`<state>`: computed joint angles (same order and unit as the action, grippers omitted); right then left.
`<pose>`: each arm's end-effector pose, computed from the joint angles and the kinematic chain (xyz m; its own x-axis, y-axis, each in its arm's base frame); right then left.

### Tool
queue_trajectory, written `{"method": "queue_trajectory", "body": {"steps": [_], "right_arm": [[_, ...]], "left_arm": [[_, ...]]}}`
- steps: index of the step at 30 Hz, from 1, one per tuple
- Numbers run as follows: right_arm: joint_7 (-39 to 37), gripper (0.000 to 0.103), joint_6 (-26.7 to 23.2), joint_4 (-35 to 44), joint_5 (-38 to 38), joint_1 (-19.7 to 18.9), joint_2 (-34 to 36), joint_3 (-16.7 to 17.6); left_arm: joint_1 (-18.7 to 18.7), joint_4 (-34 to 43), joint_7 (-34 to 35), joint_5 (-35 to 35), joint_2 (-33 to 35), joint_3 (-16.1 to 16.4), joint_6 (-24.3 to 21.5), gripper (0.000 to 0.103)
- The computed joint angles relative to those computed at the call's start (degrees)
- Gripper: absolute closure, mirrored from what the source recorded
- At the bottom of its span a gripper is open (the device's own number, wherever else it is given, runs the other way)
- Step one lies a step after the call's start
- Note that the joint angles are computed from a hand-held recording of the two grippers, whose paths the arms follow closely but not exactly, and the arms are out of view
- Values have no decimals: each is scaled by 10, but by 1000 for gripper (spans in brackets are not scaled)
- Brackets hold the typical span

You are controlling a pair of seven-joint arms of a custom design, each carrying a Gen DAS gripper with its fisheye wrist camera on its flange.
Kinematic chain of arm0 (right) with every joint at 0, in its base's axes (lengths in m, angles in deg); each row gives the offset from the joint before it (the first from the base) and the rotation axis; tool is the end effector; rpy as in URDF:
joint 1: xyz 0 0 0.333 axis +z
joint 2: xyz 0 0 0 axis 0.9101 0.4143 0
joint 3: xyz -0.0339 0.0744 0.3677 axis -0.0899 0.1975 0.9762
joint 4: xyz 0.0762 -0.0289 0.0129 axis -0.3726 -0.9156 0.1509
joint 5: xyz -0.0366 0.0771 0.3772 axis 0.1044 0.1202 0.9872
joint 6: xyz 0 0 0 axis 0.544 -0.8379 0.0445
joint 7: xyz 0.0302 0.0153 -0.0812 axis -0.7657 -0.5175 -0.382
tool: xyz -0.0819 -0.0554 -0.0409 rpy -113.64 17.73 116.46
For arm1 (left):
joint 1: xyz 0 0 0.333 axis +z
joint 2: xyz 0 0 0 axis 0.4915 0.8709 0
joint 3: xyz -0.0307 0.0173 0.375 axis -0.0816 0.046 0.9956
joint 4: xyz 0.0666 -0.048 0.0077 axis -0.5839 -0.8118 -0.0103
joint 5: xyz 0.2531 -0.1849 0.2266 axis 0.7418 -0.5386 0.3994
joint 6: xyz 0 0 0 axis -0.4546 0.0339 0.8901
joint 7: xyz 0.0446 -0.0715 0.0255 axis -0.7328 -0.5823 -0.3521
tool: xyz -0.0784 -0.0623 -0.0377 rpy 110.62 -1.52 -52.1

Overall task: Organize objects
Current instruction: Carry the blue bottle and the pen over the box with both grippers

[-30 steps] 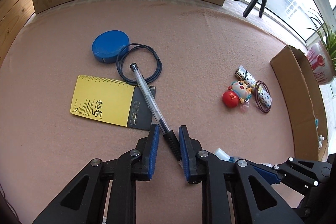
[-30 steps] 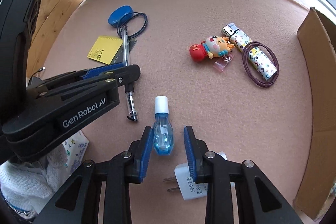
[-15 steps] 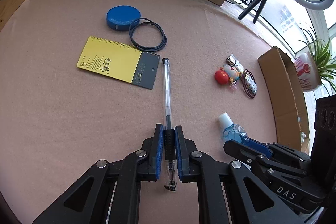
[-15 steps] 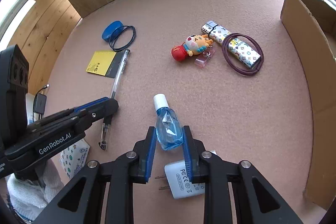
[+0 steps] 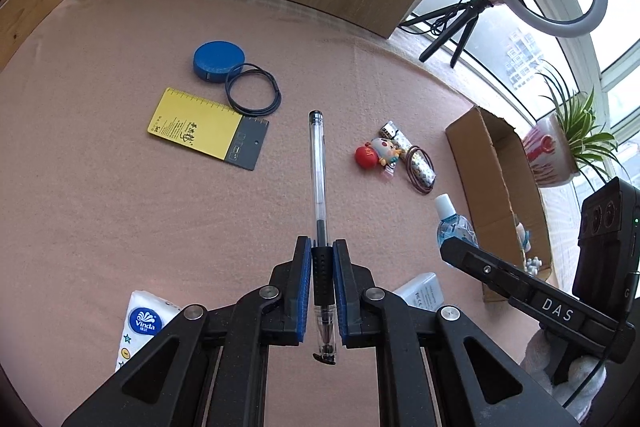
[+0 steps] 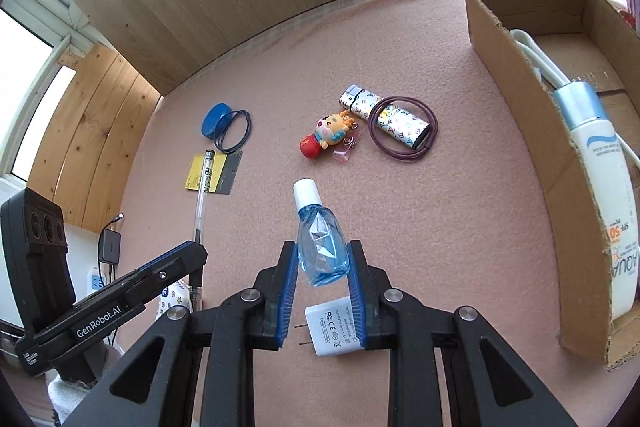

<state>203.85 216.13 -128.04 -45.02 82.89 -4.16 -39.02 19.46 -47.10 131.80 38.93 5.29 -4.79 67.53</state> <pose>0.4306 0.1738 0.5383 -0.3124 -0.8369 -0.4495 -0.8059 0.4840 -0.3410 0.5288 -0.2115 0.5255 -0.4290 -0.8014 0.4168 -0.8843 0.2784 -0.3748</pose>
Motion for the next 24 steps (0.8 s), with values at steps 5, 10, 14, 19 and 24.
{"method": "queue_trajectory", "body": {"steps": [5, 10, 14, 19, 24], "right_arm": [[53, 81, -15, -30, -59, -42, -63, 23], [91, 81, -48, -64, -106, -79, -135, 31], [110, 81, -75, -93, -129, -106, -196, 27], [113, 81, -105, -116, -146, -139, -252, 14], [107, 81, -124, -128, -163, -169, -283, 8]], "left_arm": [[-16, 2, 4, -11, -12, -11, 14, 92], [-38, 11, 10, -21, -18, -20, 22, 92], [-62, 27, 7, -29, -12, -33, 31, 92], [-89, 50, 1, -28, 4, -51, 41, 92], [-114, 78, -17, -10, 27, -69, 47, 92]]}}
